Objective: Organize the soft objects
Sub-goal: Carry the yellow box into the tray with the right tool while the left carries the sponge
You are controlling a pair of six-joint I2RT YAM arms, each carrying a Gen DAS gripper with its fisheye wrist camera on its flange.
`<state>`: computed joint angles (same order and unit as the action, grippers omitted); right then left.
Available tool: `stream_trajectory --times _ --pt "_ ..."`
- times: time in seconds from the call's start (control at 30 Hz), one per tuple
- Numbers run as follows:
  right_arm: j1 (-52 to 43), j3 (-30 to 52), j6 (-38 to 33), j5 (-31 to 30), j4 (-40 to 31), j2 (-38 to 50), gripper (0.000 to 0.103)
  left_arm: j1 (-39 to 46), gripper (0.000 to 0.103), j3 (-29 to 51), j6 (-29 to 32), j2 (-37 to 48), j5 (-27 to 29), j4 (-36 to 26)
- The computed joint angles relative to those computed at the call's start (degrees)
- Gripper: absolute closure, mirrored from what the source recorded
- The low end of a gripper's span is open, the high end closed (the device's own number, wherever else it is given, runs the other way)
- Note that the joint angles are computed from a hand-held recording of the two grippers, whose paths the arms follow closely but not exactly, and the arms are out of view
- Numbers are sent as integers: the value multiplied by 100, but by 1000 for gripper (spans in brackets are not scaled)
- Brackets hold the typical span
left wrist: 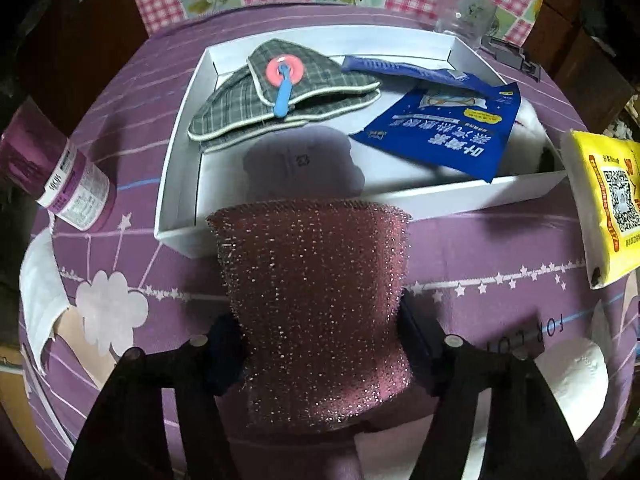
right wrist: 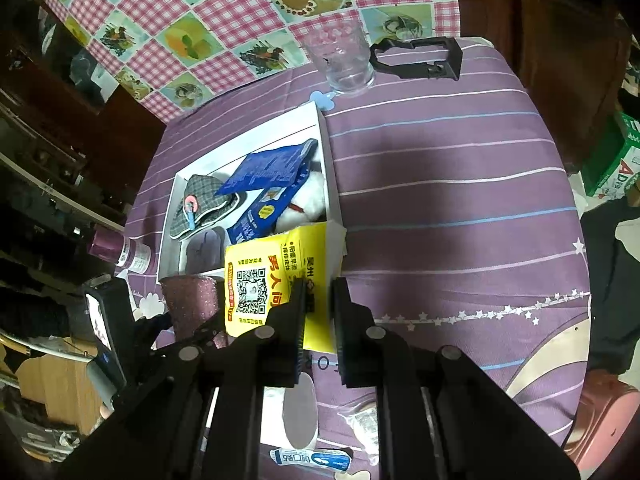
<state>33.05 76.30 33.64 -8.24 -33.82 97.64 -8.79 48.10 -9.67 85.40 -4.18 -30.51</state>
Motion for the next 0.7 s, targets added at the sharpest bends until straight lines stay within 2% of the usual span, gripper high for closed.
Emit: stream_trajectory --times 0.07,0.2,0.4,0.57,0.7 --pt "31 30 -12 64 -23 23 88 43 45 -74 32 -110 27 8" --pt "45 74 -22 54 -36 78 88 86 46 -233 84 -717 79 -143" --pt "56 84 -6 31 -15 75 88 -187 46 -30 33 -1784 -162 -889" --pt "47 10 -12 -56 81 -19 88 -177 46 562 16 -1911 -51 -1393" --pt "40 -25 -17 -70 110 -82 88 -157 46 674 -100 -1955 35 -1361"
